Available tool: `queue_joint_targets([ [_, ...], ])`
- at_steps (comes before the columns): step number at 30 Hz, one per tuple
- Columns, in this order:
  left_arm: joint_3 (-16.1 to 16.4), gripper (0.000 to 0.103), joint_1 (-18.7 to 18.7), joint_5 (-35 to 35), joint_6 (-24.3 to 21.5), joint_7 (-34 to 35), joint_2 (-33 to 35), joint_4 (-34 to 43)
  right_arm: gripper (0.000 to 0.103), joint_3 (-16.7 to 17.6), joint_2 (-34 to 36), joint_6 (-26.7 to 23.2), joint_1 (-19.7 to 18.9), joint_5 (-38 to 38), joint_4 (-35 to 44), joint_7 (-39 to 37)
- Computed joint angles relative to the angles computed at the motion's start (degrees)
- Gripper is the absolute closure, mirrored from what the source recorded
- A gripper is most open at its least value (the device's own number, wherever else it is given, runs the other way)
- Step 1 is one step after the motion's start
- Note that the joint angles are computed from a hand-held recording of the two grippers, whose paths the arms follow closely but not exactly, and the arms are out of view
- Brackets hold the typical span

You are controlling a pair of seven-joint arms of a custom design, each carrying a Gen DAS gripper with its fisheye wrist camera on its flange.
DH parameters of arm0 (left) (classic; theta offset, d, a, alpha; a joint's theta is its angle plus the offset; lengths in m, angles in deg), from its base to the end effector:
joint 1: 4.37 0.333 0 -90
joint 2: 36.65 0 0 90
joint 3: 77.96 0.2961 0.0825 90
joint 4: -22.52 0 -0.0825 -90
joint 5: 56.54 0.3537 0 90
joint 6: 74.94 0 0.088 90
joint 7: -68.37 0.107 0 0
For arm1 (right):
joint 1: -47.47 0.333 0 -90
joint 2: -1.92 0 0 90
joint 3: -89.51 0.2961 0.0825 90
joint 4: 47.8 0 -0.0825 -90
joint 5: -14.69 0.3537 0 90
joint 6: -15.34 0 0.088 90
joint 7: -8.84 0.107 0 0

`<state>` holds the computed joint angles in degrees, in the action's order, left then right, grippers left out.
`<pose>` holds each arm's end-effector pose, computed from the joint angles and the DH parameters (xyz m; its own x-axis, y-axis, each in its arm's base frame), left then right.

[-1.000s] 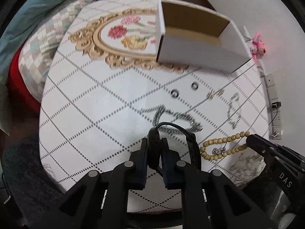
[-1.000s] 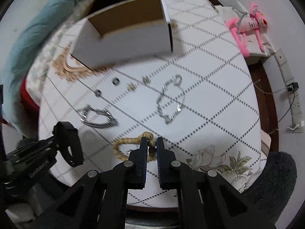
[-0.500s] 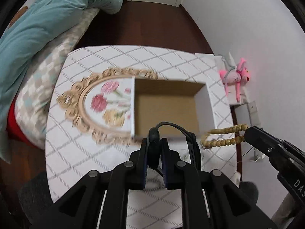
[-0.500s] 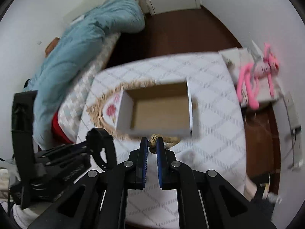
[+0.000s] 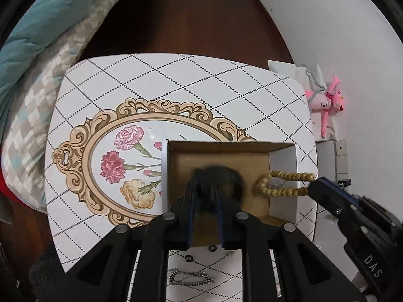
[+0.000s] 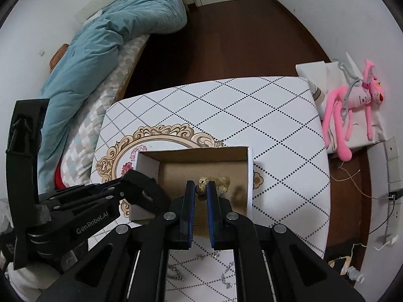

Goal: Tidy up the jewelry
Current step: 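Carry the watch band and bead bracelet into the cardboard box and open both tools, then move both tools back toward the remaining jewelry on the cloth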

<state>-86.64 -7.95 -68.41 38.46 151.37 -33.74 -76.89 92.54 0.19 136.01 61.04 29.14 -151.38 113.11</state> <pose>0.5523 -0.1316 0.5433 -0.0445 -0.9723 0.2293 -0.9876 0.0082 -0.1570 0.5282 0.1701 0.5681 -0.0111 -0.9504 -0.3108 -0.9673 0.0891 -0.2377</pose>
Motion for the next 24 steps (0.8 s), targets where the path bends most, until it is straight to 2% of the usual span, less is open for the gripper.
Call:
queue_joint_targets([
  [1,0.0,0.087,-0.1,0.3,-0.2,-0.3,0.3,0.5,0.094,-0.2,0.4,0.0,-0.1,0.9,0.2,-0.5],
  [3,-0.2,0.062,-0.4,2.6,-0.8,-1.3,0.9,1.6,0.093,-0.6,2.1,-1.6,-0.5,4.1,1.4,-2.5],
  [4,-0.3,0.038,-0.6,4.0,-0.1,-1.8,0.4,1.1,0.093,-0.7,3.0,-2.8,-0.7,4.8,2.1,-2.7],
  [5,-0.3,0.031,-0.6,4.8,0.6,-2.1,0.1,0.8,0.093,-0.8,3.8,-3.7,-0.7,4.7,2.8,-2.6],
  [7,-0.2,0.031,-0.7,5.7,3.0,-1.9,-1.6,-1.2,0.092,-0.8,4.9,-5.7,-0.9,4.3,3.5,-2.3],
  [9,-0.2,0.026,-1.0,7.8,3.8,-2.4,-2.3,-2.2,0.076,-0.7,4.5,-5.9,-0.7,2.7,2.9,-1.5],
  [10,-0.2,0.021,-1.1,8.8,5.0,-2.8,-3.1,-3.4,0.058,-0.7,3.9,-5.5,-0.5,1.3,2.0,-0.9],
  [11,-0.1,0.018,-1.1,9.6,6.3,-3.1,-3.9,-4.7,0.045,-0.6,3.1,-4.6,-0.3,-0.1,0.9,-0.3],
  [13,0.0,0.002,-1.3,11.7,8.5,-4.0,-5.4,-7.1,0.041,-0.2,2.0,-3.9,0.2,-4.4,-0.4,1.8],
  [15,0.0,0.000,-1.5,13.7,10.7,-4.6,-6.7,-9.5,0.036,0.5,0.9,-4.0,0.8,-10.2,-1.8,4.8],
  [17,-0.1,0.000,-1.7,16.2,11.6,-5.5,-7.8,-11.6,0.010,1.1,0.3,-4.6,1.4,-15.7,-2.9,7.7],
  [19,0.1,0.000,-1.8,16.7,12.2,-5.5,-8.7,-13.1,0.006,1.6,-0.7,-4.4,1.8,-19.2,-4.7,9.7],
  [24,0.4,0.000,-2.1,18.0,13.5,-6.1,-10.8,-16.5,0.000,2.2,-2.5,-3.2,2.3,-21.4,-8.0,11.9],
])
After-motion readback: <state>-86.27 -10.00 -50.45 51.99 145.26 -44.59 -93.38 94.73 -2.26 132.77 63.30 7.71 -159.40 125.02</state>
